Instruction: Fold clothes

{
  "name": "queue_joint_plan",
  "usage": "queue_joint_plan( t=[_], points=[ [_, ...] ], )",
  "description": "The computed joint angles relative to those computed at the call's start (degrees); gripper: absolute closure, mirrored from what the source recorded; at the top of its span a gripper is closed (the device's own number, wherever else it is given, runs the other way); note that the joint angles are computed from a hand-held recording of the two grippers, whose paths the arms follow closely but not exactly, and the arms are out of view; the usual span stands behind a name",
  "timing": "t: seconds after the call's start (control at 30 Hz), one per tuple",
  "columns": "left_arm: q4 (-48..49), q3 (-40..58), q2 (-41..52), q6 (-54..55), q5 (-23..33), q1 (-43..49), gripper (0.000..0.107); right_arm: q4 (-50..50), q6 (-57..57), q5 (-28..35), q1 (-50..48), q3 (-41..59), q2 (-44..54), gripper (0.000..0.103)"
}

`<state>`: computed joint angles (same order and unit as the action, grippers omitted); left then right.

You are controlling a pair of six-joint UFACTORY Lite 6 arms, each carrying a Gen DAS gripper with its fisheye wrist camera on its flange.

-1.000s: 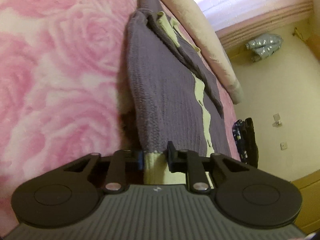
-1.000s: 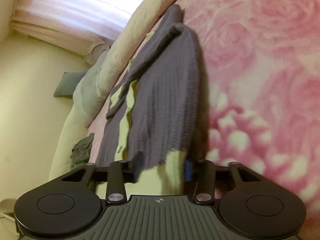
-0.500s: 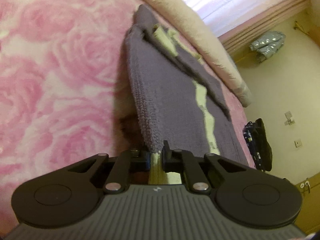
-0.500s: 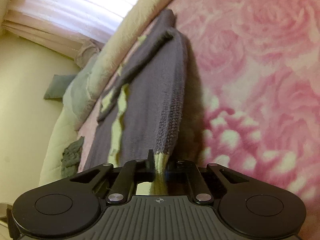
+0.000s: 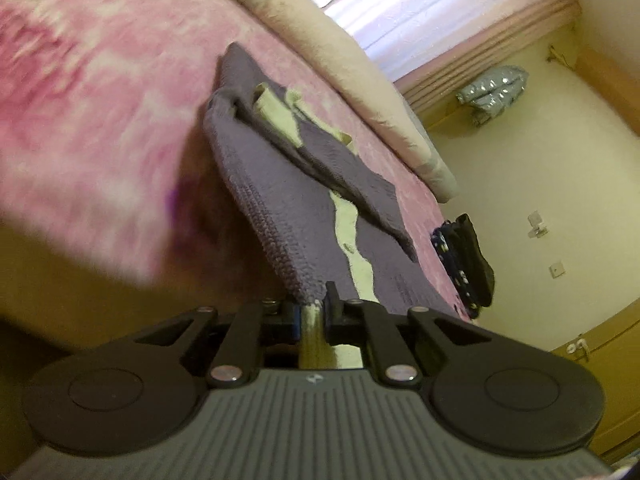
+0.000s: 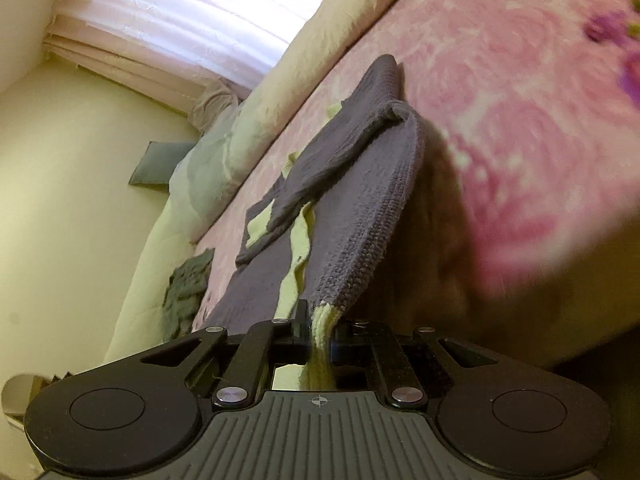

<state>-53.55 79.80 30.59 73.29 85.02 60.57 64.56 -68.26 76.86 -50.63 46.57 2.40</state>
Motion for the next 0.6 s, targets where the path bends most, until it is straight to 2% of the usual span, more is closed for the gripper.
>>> queue_joint_plan(
  t=[0.13,0.27,0.47,0.6],
  points=[
    [4.41,-2.40,-1.23,0.21,3.42,7.68,0.100,-7.00,-0.17,6.76,-9.59,-8.34,-8.53,0.097],
    [5.96,-2.38,-1.38,-0.82,5.29,10.48,0.100,-12.89,0.98,11.28,-15.93,-12.20,-13.43,0.097],
    [0.58,6.05,2.10,-6.45,8.91,5.00,0.099,-8.74,5.21,12.31,-8.82,-4.57,-12.79,0.096],
    [-7.35,22.39,10.21,-16.35,11.42,-2.84,0.099,-1.37,10.87,9.90,0.95,7.95,-6.98,0.096]
  ],
)
